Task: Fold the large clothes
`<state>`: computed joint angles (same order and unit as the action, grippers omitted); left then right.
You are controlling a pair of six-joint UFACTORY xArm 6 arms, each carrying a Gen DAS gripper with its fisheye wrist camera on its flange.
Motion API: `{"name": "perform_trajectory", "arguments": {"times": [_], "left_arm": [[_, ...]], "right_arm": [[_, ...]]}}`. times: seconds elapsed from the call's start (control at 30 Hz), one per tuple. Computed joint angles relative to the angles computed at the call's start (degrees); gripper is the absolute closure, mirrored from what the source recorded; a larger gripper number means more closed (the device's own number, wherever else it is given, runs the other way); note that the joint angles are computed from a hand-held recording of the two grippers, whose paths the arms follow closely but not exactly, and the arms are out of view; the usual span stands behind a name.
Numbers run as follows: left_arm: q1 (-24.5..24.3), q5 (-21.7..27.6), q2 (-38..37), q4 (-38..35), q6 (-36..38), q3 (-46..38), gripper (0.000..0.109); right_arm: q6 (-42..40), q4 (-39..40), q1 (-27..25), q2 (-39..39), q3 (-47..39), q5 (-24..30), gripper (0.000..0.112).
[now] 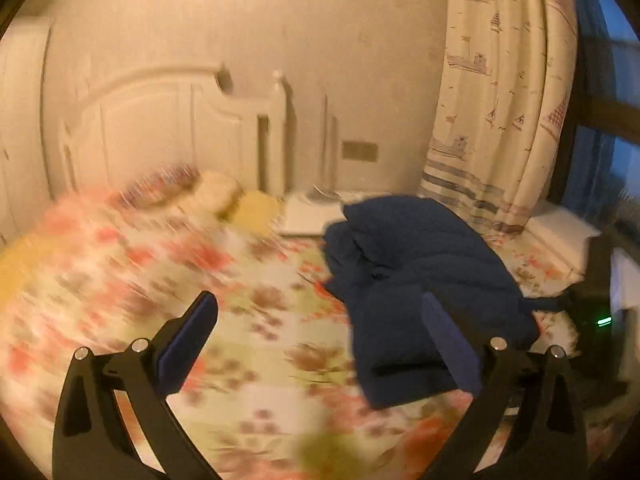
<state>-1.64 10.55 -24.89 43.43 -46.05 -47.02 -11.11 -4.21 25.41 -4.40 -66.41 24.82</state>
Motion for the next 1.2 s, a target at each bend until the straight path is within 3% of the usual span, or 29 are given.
{"name": "perform_trajectory", "arguments": {"times": [0.13,0.2,0.4,0.6,0.93,1.2], "left_arm": [[-6.5,15.6,-5.1,15.0,-11.9,-4.0,0.008],[-12.4,24.5,-6.0,20.5,-17.2,-6.6,0.008],[-22.1,33.3,-5.1,24.2,-19.5,-10.6,0.008],[-24.6,32.8,-3.3,22.5,-19.6,-12.2,0.008],[-25.9,32.0,-2.5,21.0,-19.6,-11.5,0.008],[-25.4,31.0,-2.8,20.1,-19.1,-10.5,0.008]], "right_arm": [[-1.0,5.0,0.3,-9.3,4.3,-3.5,0.014],[4.6,1.4,-0.1,-13.1,4.2,-4.6,0.014],[20.4,-11.6,-2.0,-19.5,3.7,-2.7,0.014],[26.8,-14.2,-3.5,-25.7,9.9,-4.4,0.014],[23.3,-8.3,-4.4,-27.6,13.2,-4.8,0.014],[23.2,-8.3,-3.8,-27.5,14.0,-4.7,0.014]]}}
